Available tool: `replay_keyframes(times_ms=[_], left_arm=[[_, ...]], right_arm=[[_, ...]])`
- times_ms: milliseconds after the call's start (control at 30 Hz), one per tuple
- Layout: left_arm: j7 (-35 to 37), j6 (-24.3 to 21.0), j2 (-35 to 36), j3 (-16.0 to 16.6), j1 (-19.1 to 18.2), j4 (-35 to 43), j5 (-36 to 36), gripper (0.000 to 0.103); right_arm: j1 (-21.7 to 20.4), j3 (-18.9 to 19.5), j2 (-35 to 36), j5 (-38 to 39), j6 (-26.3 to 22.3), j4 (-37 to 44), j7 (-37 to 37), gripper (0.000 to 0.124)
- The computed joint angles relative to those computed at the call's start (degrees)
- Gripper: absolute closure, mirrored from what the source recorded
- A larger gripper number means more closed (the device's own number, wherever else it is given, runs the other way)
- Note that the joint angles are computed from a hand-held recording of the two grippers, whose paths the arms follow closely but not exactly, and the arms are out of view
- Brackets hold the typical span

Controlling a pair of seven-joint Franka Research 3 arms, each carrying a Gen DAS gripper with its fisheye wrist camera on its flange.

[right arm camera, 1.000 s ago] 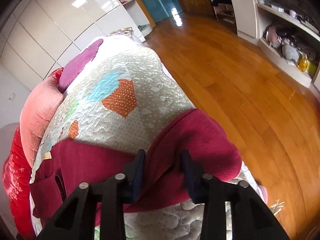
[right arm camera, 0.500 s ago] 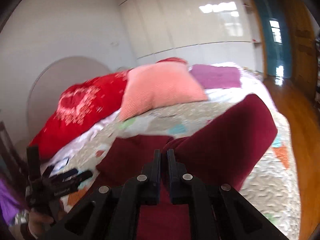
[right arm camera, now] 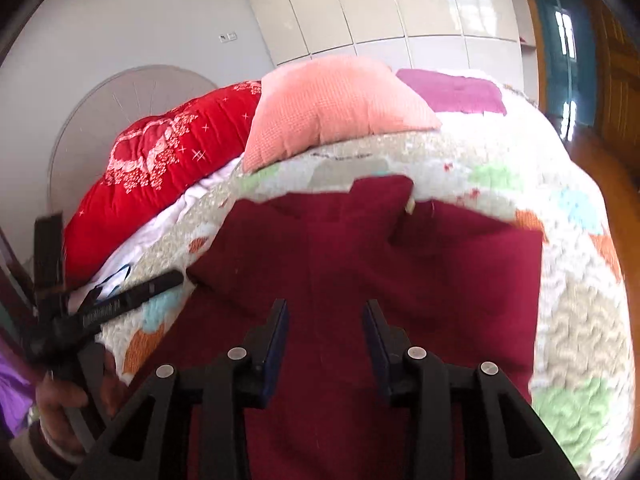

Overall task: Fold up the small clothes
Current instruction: 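Grasp the other sleeve and side with the right tool and lift, then fold the held side over the sweater body with the right tool and release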

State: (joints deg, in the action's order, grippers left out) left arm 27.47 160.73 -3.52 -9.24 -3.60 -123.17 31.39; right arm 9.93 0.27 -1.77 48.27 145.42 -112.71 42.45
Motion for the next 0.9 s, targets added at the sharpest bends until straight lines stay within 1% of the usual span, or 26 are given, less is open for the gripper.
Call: replay_keyframes(times_ms=[100, 133, 167, 233, 267, 300, 333, 367, 400, 467, 500, 533, 567, 633, 700, 733, 767, 800, 833, 867, 900], left_arm=[[-1.34, -1.37, 0.75, -0.35, 0.16, 0.69, 4.26, 0.019], [-1.21, -1.48, 1.06, -0.29, 0.10, 0.87, 4.90, 0.019], [-0.79, -1.08, 1.40, -0.16, 0.07, 0.93, 5.51, 0.019], [-2.05, -0.66, 1.95, 0.04, 0.17, 1.09, 8.59, 0.019], [-3.55, -0.81, 2.34, 0.13, 0.27, 1.22, 11.08, 0.019], [-4.02, -0.69, 2.69, 0.31, 0.26, 1.15, 11.84, 0.019], [-2.80, 0.16, 3.16, 0.59, 0.26, 0.81, 10.32, 0.019], [0.11, 1.28, 3.65, 0.82, 0.24, 0.36, 6.76, 0.019], [3.97, 1.91, 4.16, 0.92, 0.19, 0.22, 2.22, 0.019], [9.96, 2.43, 4.86, 0.94, 0.16, 0.35, -5.32, 0.019], [11.14, 3.19, 5.02, 1.11, 0.27, 0.19, -7.53, 0.019], [10.79, 3.85, 5.04, 1.34, 0.32, 0.01, -8.03, 0.019], [10.28, 4.34, 4.99, 1.59, 0.43, -0.19, -8.48, 0.019], [11.04, 4.84, 4.60, 1.82, 0.73, -0.69, -10.81, 0.019], [9.08, 5.63, 3.73, 2.25, 1.12, -1.39, -10.16, 0.019], [7.83, 6.24, 3.07, 2.43, 1.40, -1.88, -9.66, 0.019], [5.68, 7.32, 2.17, 2.61, 1.83, -2.60, -8.27, 0.019], [2.02, 8.17, 1.35, 2.62, 2.51, -3.14, -5.10, 0.019], [-3.46, 8.67, 0.47, 2.36, 3.60, -3.46, 0.01, 0.019], [-9.81, 8.90, -0.50, 1.86, 5.04, -3.66, 6.01, 0.019], [-13.82, 8.96, -1.06, 1.43, 6.06, -3.70, 9.85, 0.019]], right_arm=[[0.70, 1.10, 5.89, -2.94, 2.18, 6.99, 4.39, 0.087], [1.00, 1.35, 8.06, -5.98, 2.24, 9.52, 7.82, 0.084], [1.35, 1.56, 10.38, -9.09, 1.56, 12.33, 11.57, 0.084], [1.25, 2.71, 14.23, -10.52, -0.45, 17.38, 13.43, 0.084], [1.77, 3.06, 16.51, -12.68, -0.30, 20.08, 14.49, 0.084], [2.84, 2.67, 18.51, -16.61, 0.86, 22.14, 17.03, 0.084], [4.37, 1.52, 20.83, -21.97, 1.98, 24.51, 21.01, 0.084], [6.20, -0.21, 23.85, -28.10, 2.00, 27.93, 26.06, 0.084], [6.87, -1.03, 26.48, -31.49, 0.72, 31.09, 29.11, 0.084], [7.21, -1.96, 32.87, -36.13, -5.04, 39.75, 34.16, 0.085], [7.50, -2.86, 35.74, -38.44, -7.92, 43.64, 37.33, 0.088], [7.01, -2.78, 37.53, -39.18, -9.07, 45.75, 39.64, 0.104], [5.24, -1.32, 37.65, -37.36, -9.30, 45.86, 39.66, 0.112], [1.28, 2.80, 35.59, -31.43, -7.74, 43.15, 37.05, 0.115], [-2.74, 7.43, 31.64, -23.74, -5.95, 38.49, 29.52, 0.116], [-4.82, 9.80, 29.23, -18.80, -6.11, 35.90, 24.58, 0.116], [-6.69, 12.03, 26.99, -13.59, -7.32, 33.76, 19.29, 0.116], [-7.84, 13.43, 25.27, -9.54, -8.73, 32.02, 15.05, 0.116], [-8.41, 14.46, 24.38, -6.30, -10.75, 31.21, 11.77, 0.116], [-8.79, 15.28, 24.32, -3.71, -14.12, 31.30, 9.08, 0.116], [-8.70, 15.58, 24.97, -2.45, -17.70, 32.07, 7.56, 0.116]])
